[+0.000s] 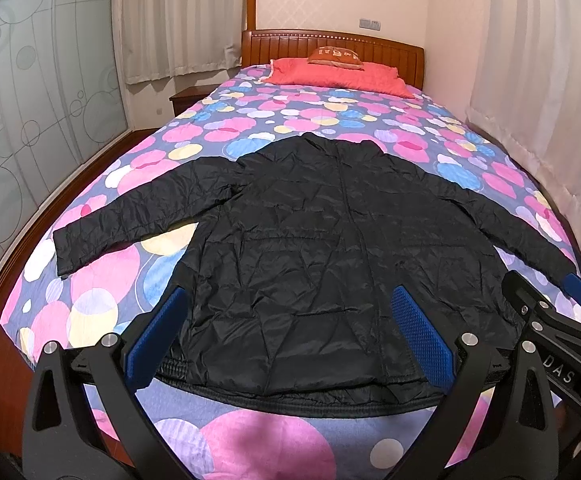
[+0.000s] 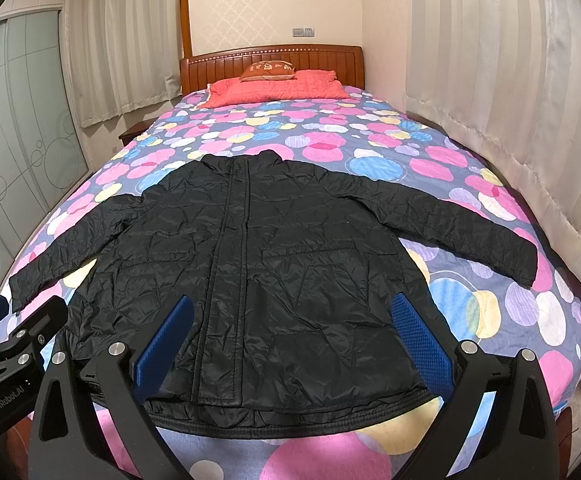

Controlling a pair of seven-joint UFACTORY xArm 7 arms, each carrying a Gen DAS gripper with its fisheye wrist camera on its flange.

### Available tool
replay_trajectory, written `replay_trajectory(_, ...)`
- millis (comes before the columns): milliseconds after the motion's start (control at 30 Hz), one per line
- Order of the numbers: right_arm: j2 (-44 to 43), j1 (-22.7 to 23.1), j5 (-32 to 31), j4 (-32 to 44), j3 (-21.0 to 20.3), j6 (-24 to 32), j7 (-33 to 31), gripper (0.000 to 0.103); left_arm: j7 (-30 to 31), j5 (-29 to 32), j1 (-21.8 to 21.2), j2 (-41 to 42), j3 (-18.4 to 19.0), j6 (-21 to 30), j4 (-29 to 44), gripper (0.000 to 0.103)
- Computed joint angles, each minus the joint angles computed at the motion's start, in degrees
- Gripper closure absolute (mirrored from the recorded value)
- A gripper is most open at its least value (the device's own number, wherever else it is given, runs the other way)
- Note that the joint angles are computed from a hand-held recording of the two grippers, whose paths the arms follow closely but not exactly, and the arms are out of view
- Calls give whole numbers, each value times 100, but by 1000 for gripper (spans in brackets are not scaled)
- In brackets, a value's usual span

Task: Fold large clothes

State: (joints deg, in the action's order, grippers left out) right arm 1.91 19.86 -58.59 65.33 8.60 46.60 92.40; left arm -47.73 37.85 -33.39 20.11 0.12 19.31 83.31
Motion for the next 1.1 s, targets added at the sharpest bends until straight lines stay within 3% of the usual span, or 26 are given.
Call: replay_trajectory(1100, 25, 11, 10, 8, -11, -1, -8, 4, 94, -73, 46, -24, -24, 16, -43, 2)
